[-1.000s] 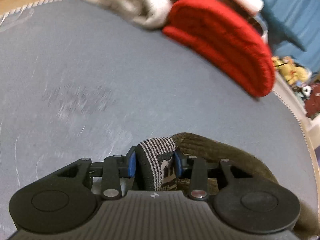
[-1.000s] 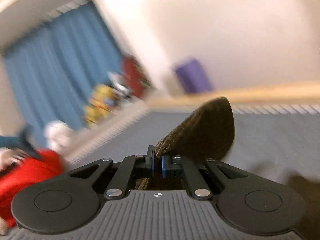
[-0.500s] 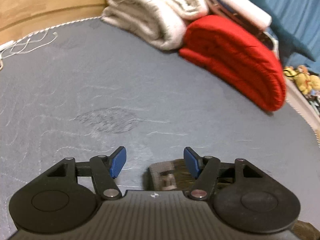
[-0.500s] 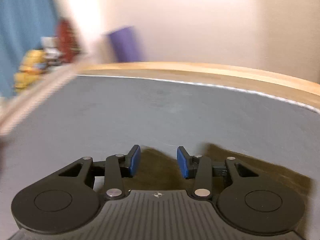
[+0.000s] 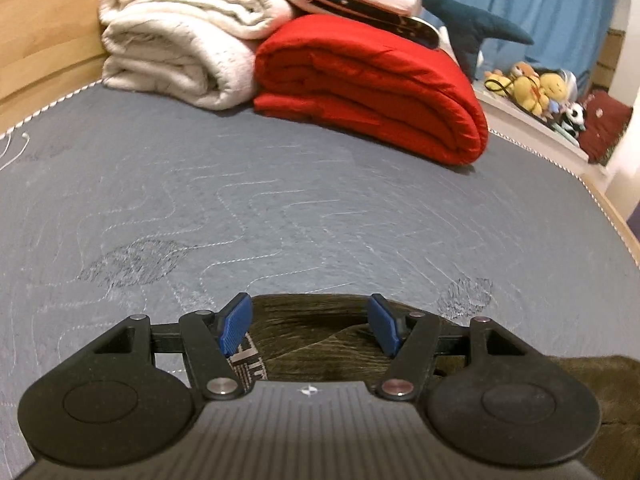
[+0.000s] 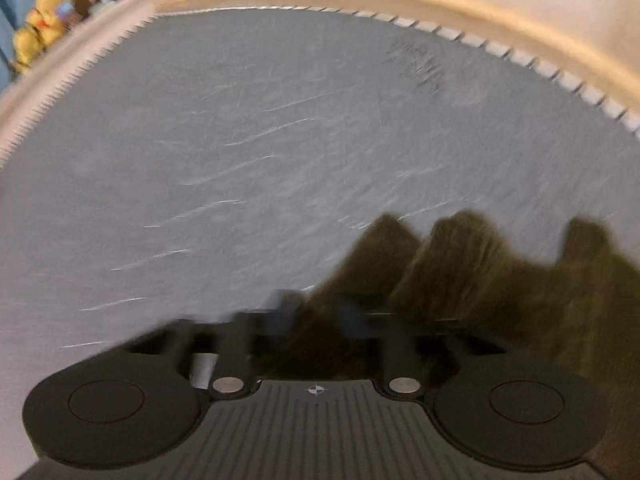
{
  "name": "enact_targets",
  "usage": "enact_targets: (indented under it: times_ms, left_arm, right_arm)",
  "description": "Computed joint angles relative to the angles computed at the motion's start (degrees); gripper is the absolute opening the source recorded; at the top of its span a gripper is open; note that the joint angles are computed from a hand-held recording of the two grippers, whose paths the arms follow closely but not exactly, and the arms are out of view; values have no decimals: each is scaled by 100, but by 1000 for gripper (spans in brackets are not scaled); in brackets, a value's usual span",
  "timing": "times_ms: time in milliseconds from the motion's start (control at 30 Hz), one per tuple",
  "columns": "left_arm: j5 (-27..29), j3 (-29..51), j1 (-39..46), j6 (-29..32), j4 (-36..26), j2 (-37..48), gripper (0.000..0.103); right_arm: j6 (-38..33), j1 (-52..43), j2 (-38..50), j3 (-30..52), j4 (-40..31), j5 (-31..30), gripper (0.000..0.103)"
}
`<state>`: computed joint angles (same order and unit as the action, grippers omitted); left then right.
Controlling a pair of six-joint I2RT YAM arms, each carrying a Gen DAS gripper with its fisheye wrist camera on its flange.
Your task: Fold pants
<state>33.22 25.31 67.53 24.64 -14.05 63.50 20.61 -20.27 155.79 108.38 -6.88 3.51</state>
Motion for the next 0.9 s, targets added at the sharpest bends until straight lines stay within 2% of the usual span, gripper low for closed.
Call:
enact_targets:
  times_ms: [33,67,167,233,300,333,367,400,433,467,500,533,567,600,633,667,700,733,767,833,900]
  left_arm:
    - [-27,-25,-76,-4,81,33,69]
    - [-23,-56,-133,27,119,49,69]
    - [111,-110,-216,260,164,231,67]
    - [241,-109,-252,491,58,323,61]
    - [325,-117,-374,754,-5,477,54]
    - [340,-124,-454,863,-13,573,50]
    - [325,-134,-546,963,-4,687,45]
    - [275,-156,-647,1038,35,828,43]
    - [241,-142,-712,1109,36,970,41]
    - [201,-112,-778,1196,62,1185,35]
    - [138,-71,-831,1289,129,1461,34]
    - [18,-20,-878,1381,228,1772,34]
    - [-362,12,-1008,1381,463,2152,34]
    - [-1049,35,-1194,1228,856,2627,31]
    - [-1285,66,-1160,1193,1154,3035,30]
    - [-1009,143,-956,1230,1135,3174,29]
    - [-1085,247,-970,1083,895,3097,25]
    - [-1288,238,-1056,858,695,2816,24]
    - [-1258,148,-1056,847,583,2519,25]
    - [-920,-59,-953,1174,308,2019,26]
    - [-743,-132,-911,1597,104,2040,29]
  right_arm:
    - [2,36,41,81,80,48,6]
    - [-20,124,-21,-126,452,132,5]
    - [-22,126,-289,-645,2098,-198,5]
    - [56,109,-306,-796,3308,-516,5]
    - [-117,97,-4,-191,3287,-523,7]
    - [-169,123,193,293,2822,-533,7]
    - [-248,154,362,734,2267,-449,14]
    - [-374,193,423,895,2027,-279,22]
    - [-489,198,372,768,2108,-229,26]
    - [-596,187,236,353,2477,-313,35]
    - [-745,193,45,-160,2845,-351,40]
    - [-908,199,-79,-544,3120,-397,41]
    - [-1028,204,-337,-1186,3503,-511,41]
    - [-1140,174,-588,-1732,3754,-713,41]
    - [-1223,118,-939,-2416,4028,-929,41]
    - [-1278,49,-1249,-2941,4173,-1150,42]
    - [-1292,-33,-1494,-3416,4343,-1385,45]
    - [-1275,-67,-1891,-3986,4487,-1538,47]
    - [-1295,-127,-2335,-4602,4626,-1741,51]
    - [-1461,-280,-2970,-5509,4896,-2147,54]
    - [-1626,-398,-3705,-6442,5163,-2506,57]
